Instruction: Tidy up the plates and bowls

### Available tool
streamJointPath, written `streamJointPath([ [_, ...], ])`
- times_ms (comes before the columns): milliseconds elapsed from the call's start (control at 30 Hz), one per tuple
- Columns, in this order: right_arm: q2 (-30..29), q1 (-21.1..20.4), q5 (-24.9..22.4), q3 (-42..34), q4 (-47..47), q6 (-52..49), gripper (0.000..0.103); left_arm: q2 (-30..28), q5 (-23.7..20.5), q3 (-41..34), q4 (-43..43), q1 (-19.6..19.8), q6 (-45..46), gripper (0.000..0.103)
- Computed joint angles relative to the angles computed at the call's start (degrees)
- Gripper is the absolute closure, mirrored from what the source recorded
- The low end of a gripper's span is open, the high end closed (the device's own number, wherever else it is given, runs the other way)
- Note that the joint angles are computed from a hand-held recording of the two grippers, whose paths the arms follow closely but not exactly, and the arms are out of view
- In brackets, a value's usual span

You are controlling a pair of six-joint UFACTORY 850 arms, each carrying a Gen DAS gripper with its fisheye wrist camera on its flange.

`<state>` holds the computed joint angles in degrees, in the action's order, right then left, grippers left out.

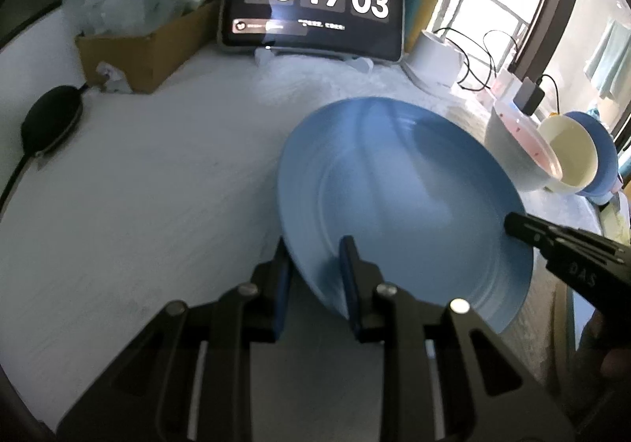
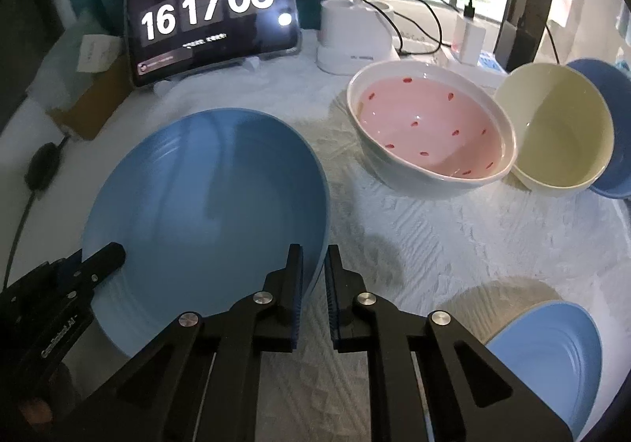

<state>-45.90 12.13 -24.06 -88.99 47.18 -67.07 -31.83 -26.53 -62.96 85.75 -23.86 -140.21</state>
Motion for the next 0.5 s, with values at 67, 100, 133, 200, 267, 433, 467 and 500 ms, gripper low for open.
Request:
streamJointPath([
  [67, 0.8, -0.2, 0.0, 1.1, 1.7, -2.2, 0.091, 0.5, -0.8, 0.4, -0.2, -0.6, -0.3, 0.078],
  [100, 1.4, -0.3, 0.1, 1.8, 3.0, -3.7, 0.091, 0.7, -1.3, 0.7, -0.4, -0.9, -0.4, 0.078],
  [133, 1.8, -0.4, 0.2, 2.3, 3.9, -4.7, 0.091, 1.0, -1.6, 0.9, -0.4, -1.2, -0.6, 0.078],
  [200, 2.9, -0.7, 0.1, 3.6, 6.6, -7.8, 0.091, 1.6, -2.5, 1.4, -0.6, -1.7, -1.0, 0.078],
  [267, 3.8, -0.9, 0.2, 4.6, 8.8, -10.3, 0.091, 2.2, -3.1, 1.8, -0.6, -2.3, -1.5, 0.078],
  [433, 5.8, -1.7, -0.2, 7.2, 13.3, -15.7, 0.091, 3.3, -4.3, 2.7, -1.0, -3.6, -2.5, 0.078],
  [467, 6.1, -1.9, -0.3, 7.6, 13.8, -16.3, 0.091, 3.4, -4.5, 2.8, -1.1, -3.9, -2.6, 0.078],
  [500, 6.5, -2.1, -0.5, 8.1, 14.5, -17.2, 0.091, 3.5, -4.7, 2.9, -1.3, -4.2, -2.6, 0.078],
])
